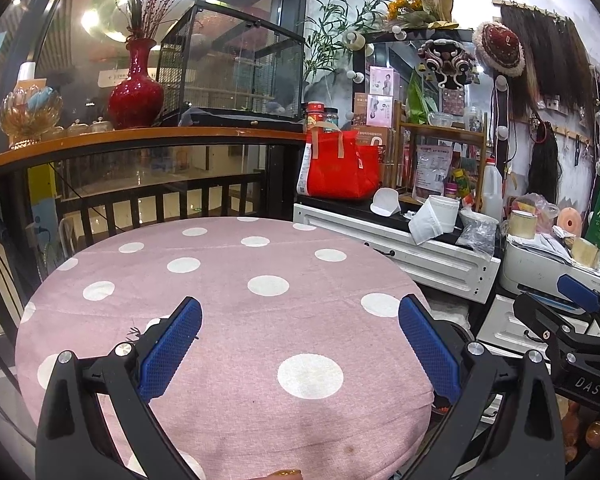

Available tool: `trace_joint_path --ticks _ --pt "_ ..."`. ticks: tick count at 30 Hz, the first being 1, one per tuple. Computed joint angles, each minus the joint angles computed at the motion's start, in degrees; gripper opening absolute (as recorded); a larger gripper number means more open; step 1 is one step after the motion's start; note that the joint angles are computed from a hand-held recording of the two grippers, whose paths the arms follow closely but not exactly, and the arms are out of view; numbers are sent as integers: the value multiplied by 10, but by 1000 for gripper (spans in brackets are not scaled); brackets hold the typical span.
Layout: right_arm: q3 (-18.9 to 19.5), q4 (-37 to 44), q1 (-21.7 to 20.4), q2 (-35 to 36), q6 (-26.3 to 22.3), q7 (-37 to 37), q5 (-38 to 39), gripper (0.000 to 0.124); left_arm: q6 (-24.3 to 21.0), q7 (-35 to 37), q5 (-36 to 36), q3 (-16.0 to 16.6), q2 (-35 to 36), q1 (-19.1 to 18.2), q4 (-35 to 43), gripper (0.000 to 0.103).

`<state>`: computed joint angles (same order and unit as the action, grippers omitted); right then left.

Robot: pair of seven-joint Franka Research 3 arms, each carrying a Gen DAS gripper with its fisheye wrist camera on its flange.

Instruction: Collect trash

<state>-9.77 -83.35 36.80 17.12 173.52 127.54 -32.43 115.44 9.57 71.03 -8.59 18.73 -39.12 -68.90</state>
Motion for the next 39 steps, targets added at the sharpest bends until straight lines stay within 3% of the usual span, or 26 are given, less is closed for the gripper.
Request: trace_joint_path --ticks 39 --pt "2 -1 0 -1 -3 6 -5 97 5 14 -15 5 9 -2 9 97"
